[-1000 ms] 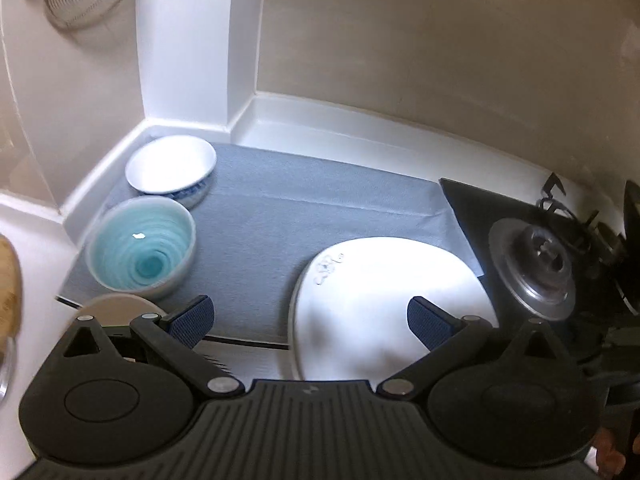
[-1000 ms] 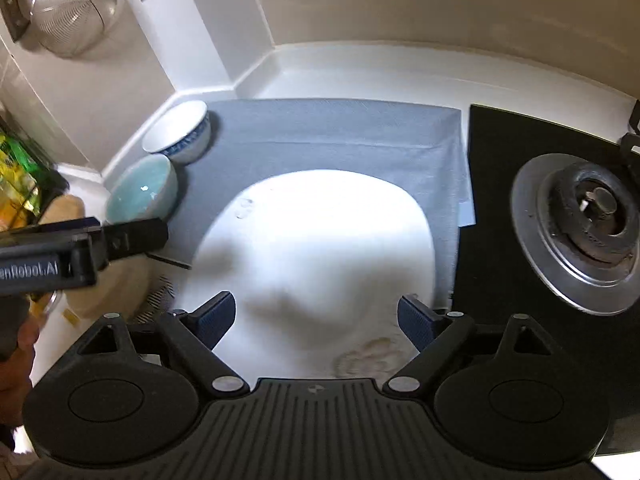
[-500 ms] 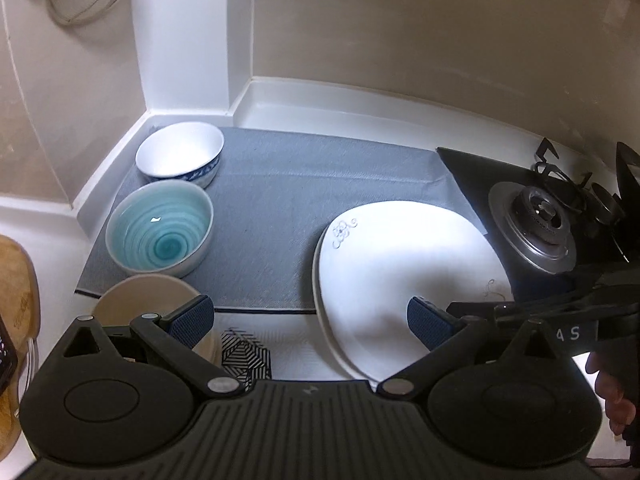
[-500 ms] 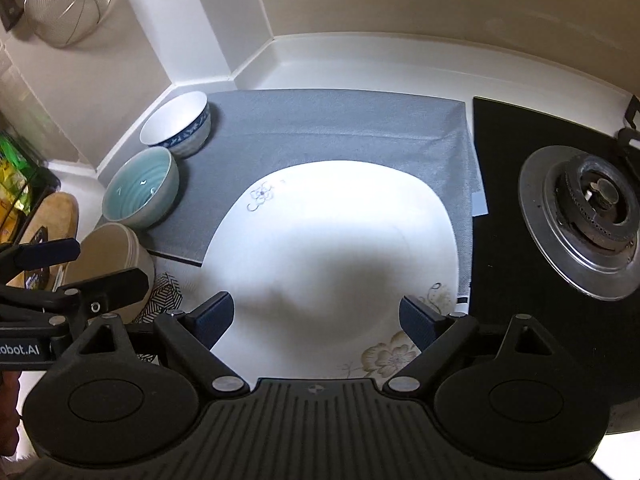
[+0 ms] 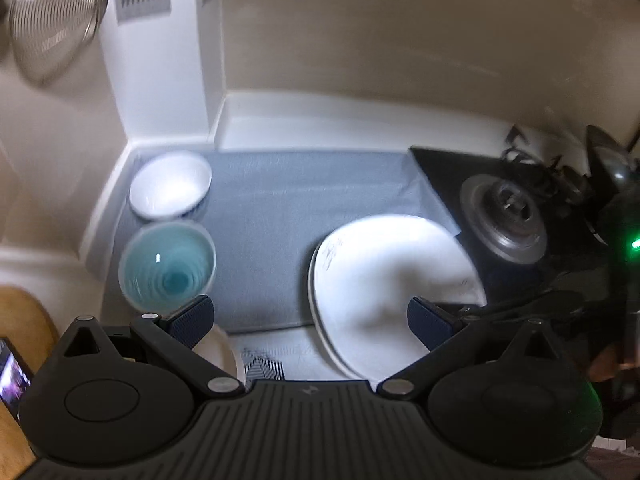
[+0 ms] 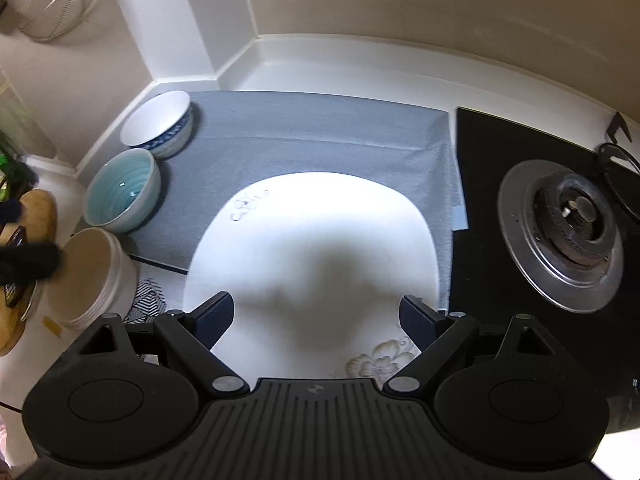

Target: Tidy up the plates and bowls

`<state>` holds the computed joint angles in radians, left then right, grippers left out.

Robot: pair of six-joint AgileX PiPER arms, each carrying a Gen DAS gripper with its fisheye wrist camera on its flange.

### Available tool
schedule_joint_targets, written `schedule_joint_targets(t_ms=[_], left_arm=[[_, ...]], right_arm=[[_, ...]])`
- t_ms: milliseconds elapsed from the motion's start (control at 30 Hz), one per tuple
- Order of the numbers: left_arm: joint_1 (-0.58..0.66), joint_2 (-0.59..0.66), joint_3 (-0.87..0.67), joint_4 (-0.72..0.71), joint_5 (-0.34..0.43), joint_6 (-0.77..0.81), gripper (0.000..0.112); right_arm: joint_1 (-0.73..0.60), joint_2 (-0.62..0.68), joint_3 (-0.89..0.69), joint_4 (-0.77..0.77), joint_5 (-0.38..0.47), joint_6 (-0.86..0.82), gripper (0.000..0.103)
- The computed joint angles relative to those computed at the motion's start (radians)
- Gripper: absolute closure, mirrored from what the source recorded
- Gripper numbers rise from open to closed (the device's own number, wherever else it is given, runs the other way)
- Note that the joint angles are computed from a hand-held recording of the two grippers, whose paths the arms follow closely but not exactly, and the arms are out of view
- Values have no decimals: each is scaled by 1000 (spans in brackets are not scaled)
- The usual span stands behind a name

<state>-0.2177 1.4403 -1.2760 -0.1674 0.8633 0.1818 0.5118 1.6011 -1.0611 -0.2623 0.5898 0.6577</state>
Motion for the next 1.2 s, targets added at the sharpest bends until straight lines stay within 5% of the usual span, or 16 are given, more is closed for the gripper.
schedule_joint_targets(t_ms=[133, 233, 500, 1200], left_arm=[[-29, -21, -64, 38, 5, -4, 9], [-33, 68, -232, 26, 152, 2, 9], [-52, 113, -410, -99, 250, 47, 9], [-36, 85, -387, -233, 280, 86, 9]], right_arm=[[-20, -12, 7, 2, 10, 9, 12], [-37, -28, 22, 0, 9, 21, 12], [-89, -68, 64, -28, 22, 58, 12], [-127, -99, 85, 11, -11, -10, 12]])
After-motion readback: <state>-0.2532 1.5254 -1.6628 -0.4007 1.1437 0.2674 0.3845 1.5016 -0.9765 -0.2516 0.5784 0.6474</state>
